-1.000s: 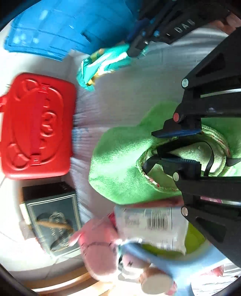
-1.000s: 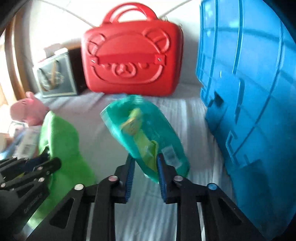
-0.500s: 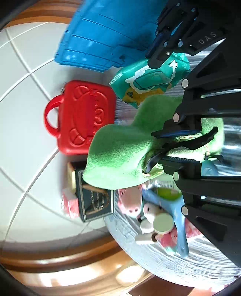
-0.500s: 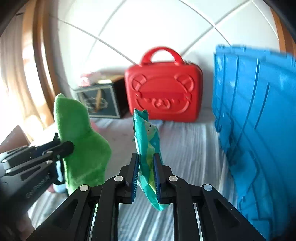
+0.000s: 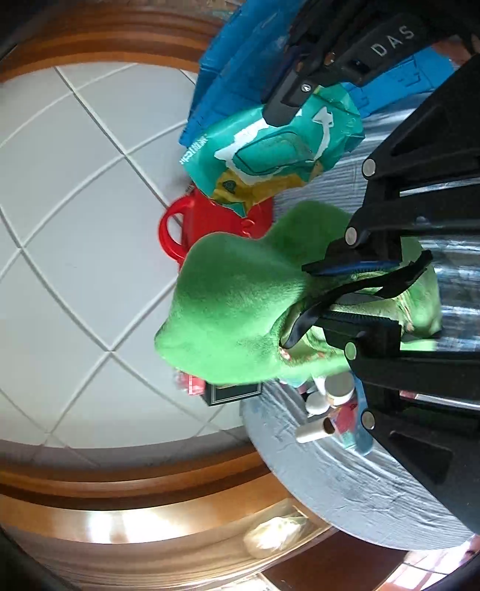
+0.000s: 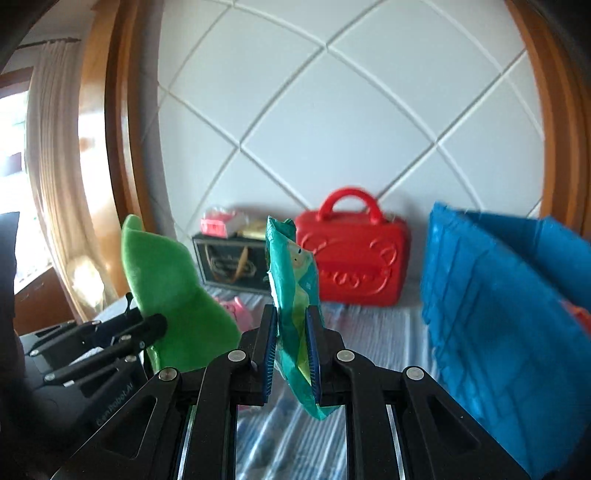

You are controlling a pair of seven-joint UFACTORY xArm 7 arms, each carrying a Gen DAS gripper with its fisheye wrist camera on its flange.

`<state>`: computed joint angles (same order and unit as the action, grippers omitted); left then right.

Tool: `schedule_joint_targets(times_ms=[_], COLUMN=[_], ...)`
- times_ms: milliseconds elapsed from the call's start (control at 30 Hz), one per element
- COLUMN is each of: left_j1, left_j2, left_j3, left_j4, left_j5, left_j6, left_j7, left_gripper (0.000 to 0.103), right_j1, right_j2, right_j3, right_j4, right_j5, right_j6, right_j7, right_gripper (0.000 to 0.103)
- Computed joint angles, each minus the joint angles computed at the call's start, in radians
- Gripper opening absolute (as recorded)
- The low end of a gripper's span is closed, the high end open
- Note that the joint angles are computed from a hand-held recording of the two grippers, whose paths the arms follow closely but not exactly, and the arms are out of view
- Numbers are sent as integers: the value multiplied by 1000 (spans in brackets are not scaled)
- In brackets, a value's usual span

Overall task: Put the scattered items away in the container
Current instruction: 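Lift the hat and teal pack with both tools and carry them over the crate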

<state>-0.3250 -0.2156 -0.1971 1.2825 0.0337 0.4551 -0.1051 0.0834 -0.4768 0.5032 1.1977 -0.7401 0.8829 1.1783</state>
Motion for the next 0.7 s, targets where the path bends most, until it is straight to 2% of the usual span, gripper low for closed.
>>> schedule_joint_targets(times_ms=[100, 267, 433, 567, 633, 700], left_j1=[-29, -56, -94, -129, -141, -160], left_j2=[-42, -67, -28, 11, 50, 115], left_j3=[19, -9, -83, -167, -234, -312], left_j4=[-4, 30, 129, 213, 270, 348], left_j5=[-59, -80, -50, 37, 145, 299], left_j6=[3, 4, 6, -6, 1, 32], left_j7=[56, 80, 32, -59, -166, -308], left_gripper=[18, 18, 18, 18, 18, 18], right_j1=[-13, -50, -92, -107, -109, -96], right_j2=[-30, -125, -295, -452, -520, -603], right_j3=[42, 77, 39, -39, -87, -153], right_j4=[50, 95, 81, 36, 6, -48], right_j5=[-14, 1, 53, 72, 78, 83], right_j6=[90, 208, 298, 354, 366, 369], right_j7=[3, -29, -105, -213, -271, -337], right_gripper=[15, 15, 15, 15, 15, 15])
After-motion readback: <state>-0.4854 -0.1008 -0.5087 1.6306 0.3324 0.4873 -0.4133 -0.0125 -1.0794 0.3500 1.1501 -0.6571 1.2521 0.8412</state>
